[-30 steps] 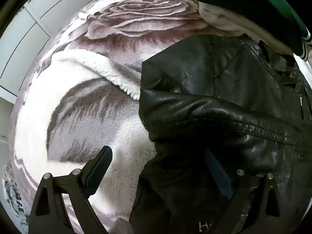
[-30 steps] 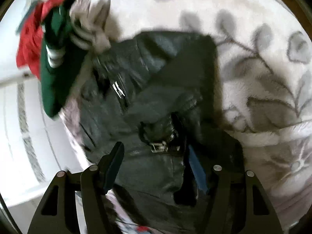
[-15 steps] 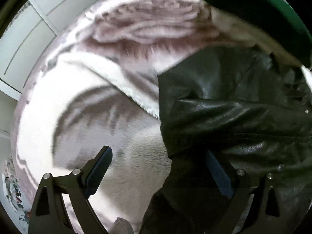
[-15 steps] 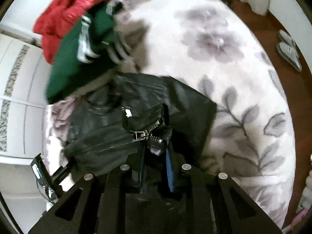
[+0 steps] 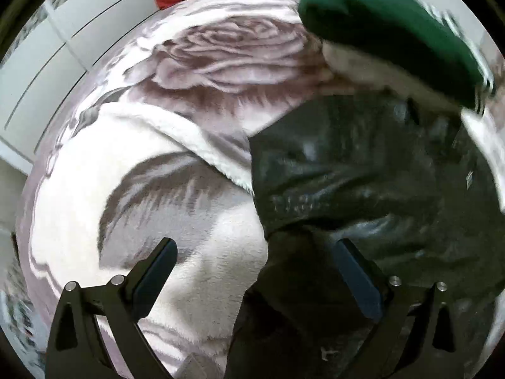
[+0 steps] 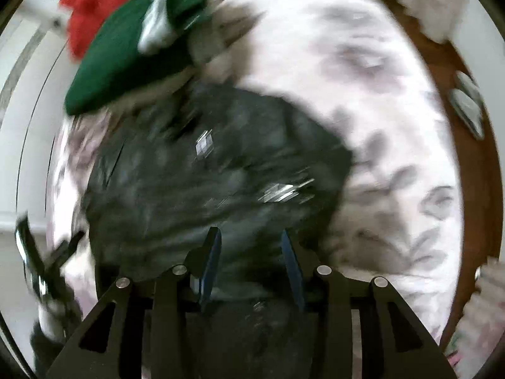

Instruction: Fold large clothes

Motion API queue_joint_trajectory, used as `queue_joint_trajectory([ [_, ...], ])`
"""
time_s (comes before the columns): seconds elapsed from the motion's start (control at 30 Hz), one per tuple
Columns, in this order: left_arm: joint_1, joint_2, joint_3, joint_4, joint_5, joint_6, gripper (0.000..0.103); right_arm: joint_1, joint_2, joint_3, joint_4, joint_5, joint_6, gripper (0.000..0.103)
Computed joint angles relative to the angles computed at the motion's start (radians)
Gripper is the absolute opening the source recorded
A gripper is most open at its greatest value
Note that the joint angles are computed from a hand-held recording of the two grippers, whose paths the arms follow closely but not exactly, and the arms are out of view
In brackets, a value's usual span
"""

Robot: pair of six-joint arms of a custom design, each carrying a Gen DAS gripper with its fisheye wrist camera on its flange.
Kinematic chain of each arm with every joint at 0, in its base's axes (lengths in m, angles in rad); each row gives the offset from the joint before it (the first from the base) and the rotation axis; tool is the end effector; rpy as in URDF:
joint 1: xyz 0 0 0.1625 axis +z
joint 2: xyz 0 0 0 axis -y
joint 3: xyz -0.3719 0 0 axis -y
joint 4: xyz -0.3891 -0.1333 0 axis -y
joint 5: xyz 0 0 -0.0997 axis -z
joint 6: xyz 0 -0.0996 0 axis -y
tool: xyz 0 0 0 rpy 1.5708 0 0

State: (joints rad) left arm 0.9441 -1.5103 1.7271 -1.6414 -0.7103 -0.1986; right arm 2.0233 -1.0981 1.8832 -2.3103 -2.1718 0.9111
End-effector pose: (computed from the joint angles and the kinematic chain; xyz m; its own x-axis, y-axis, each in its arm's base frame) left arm -0.1192 -0.5207 0.3712 -0.5687 0.3045 -0.7641 0.4774 0.8787 -0.0052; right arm 0.3055 -0.4523 0.1320 -0.7928 0.4747 0.3822 0.3095 0.8539 -0.4184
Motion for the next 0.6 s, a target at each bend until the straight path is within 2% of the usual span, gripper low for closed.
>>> queue_joint_trajectory([
  [0.03, 0.013, 0.020, -0.001, 0.014, 0.017, 0.000, 0.103, -0.017, 0.043, -0.030, 0.045, 0.016, -0.003, 0.042],
  [0.07, 0.043, 0.037, 0.003, -0.007, -0.004, 0.019, 0.103, -0.029, 0.072, -0.053, 0.092, 0.015, 0.009, 0.040],
  [0.1, 0.062, 0.045, -0.002, -0.030, -0.032, 0.032, 0.103, -0.051, 0.113, -0.075, 0.157, -0.010, 0.023, 0.030],
  [0.17, 0.096, 0.066, -0.030, -0.062, -0.098, 0.042, 0.103, -0.079, 0.144, -0.077, 0.161, -0.002, 0.032, 0.027],
  [0.2, 0.100, 0.076, -0.045, -0.056, -0.107, 0.047, 0.103, -0.081, 0.143, -0.082, 0.172, 0.002, 0.056, 0.028],
  [0.27, 0.097, 0.075, -0.054, -0.048, -0.105, 0.058, 0.103, -0.046, 0.113, -0.102, 0.228, -0.008, 0.131, 0.028],
  [0.33, 0.090, 0.059, -0.048, -0.051, -0.097, 0.062, 0.103, -0.003, 0.060, -0.079, 0.232, -0.026, 0.188, 0.032],
  [0.37, 0.084, 0.045, -0.042, -0.051, -0.093, 0.056, 0.103, 0.020, 0.026, -0.063, 0.270, -0.029, 0.236, 0.039],
  [0.4, 0.077, 0.032, -0.034, -0.049, -0.085, 0.048, 0.103, 0.035, -0.006, -0.037, 0.298, -0.028, 0.275, 0.043],
  [0.5, 0.041, -0.019, 0.007, -0.024, -0.032, 0.011, 0.103, 0.016, -0.067, 0.063, 0.316, 0.044, 0.318, 0.044],
  [0.6, 0.009, -0.063, 0.055, -0.013, 0.013, -0.006, 0.103, -0.040, -0.078, 0.158, 0.268, 0.091, 0.279, 0.044],
])
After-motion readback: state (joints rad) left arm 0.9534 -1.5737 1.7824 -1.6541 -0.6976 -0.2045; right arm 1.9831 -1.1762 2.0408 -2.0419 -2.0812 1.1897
